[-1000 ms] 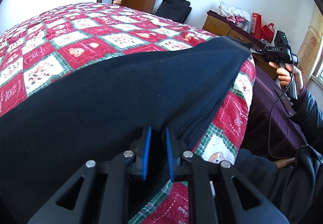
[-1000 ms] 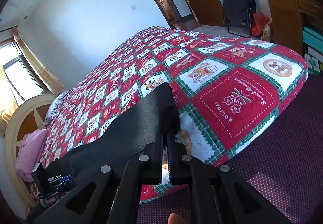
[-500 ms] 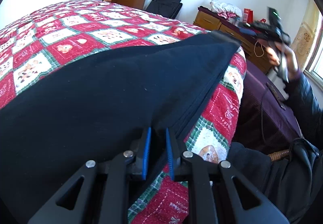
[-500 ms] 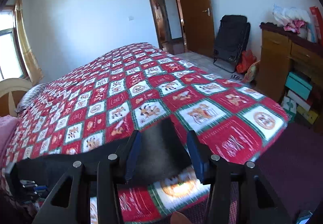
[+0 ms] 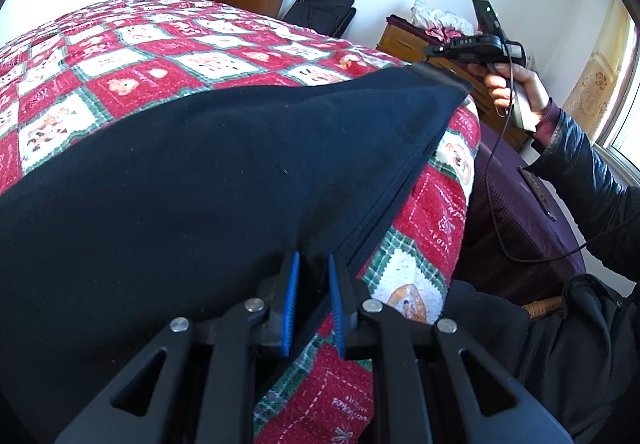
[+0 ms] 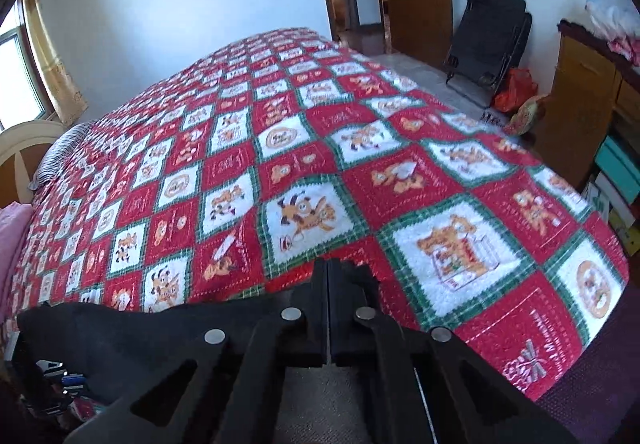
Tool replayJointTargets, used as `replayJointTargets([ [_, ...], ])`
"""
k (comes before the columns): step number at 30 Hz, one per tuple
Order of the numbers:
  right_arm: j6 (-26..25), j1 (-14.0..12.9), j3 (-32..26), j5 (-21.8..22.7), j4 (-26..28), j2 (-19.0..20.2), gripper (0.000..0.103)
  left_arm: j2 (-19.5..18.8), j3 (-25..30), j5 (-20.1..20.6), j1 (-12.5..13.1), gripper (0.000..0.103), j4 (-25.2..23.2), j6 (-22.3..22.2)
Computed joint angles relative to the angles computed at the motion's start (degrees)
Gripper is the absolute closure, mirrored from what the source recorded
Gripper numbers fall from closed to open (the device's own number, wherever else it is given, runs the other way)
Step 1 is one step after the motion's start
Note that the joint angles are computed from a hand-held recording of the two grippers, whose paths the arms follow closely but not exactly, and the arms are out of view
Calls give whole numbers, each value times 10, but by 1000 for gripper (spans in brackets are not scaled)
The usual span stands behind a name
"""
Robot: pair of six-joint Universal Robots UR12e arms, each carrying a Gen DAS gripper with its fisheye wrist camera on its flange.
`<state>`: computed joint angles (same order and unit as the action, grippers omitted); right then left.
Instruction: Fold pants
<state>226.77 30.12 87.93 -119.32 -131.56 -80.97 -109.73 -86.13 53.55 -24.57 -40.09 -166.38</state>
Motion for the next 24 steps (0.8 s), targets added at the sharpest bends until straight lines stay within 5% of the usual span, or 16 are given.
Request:
replayJointTargets([
  [5, -6, -4, -3, -10, 9, -3, 102, 0, 0, 5, -1, 86, 2, 1],
  [6, -9, -4, -3, -14, 14, -4, 94, 1, -1, 5, -1, 86, 4, 1],
  [7, -17, -6, 1, -1, 9, -7, 64, 1, -1, 5, 0, 86, 6, 0],
  [9, -27, -9, 10, 25, -4, -12, 34, 1, -2, 4, 0, 86, 8, -2],
  [12, -21, -10, 10, 29, 20, -13, 35, 1, -3, 7, -1, 86, 14, -3],
  [14, -19, -15, 10, 48, 37, -13, 57, 1, -3, 9, -1, 86, 13, -1],
  [15, -14, -20, 9, 66, 52, -12, 79, 1, -2, 10, -1, 86, 12, -1],
  [16, -16, -23, 12, 79, 48, -12, 90, 1, -2, 10, -2, 86, 11, 0],
  [24, -17, -14, 11, 23, 13, -8, 99, 1, -4, 12, -2, 86, 14, 0],
])
